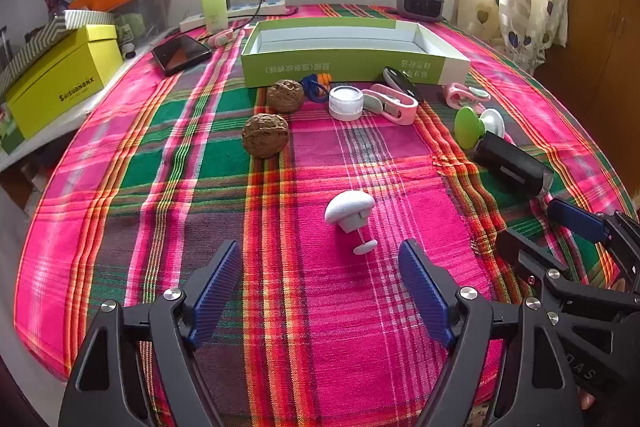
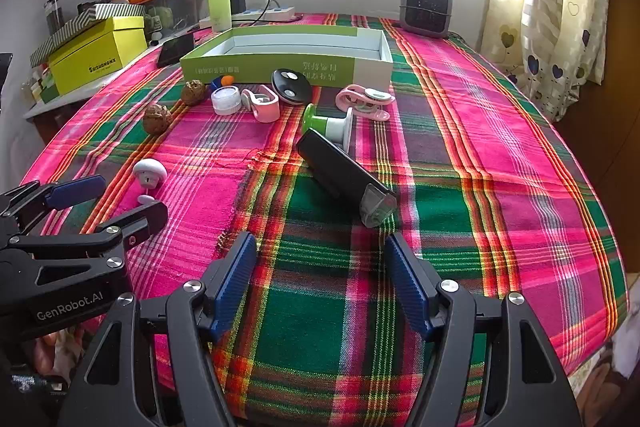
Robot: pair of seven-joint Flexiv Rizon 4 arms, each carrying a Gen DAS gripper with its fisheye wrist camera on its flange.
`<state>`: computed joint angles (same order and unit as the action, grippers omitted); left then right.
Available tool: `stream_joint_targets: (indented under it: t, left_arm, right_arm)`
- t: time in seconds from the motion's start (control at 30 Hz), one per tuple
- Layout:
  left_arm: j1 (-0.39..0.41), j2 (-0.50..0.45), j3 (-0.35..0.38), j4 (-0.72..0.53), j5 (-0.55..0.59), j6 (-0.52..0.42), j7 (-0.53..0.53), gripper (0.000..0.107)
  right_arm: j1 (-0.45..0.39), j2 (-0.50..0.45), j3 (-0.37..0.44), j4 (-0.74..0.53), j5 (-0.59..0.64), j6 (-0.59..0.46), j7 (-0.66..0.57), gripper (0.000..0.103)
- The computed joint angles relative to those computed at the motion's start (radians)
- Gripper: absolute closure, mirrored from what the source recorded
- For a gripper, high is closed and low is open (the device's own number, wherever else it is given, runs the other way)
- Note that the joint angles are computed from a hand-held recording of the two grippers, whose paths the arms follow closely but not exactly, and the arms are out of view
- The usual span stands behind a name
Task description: Organize objects
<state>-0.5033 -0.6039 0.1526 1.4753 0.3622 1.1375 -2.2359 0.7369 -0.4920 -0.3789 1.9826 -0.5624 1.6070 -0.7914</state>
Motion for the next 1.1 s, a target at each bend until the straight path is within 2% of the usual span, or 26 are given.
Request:
stream_joint_targets:
  t: [1.1]
  left_arm:
    - [0.000, -0.020, 0.005, -0.021, -0.012, 0.014, 0.023, 0.026]
  right_arm:
    - [0.040, -0.007, -0.037, 0.006, 0.075, 0.022, -0.063, 0.036]
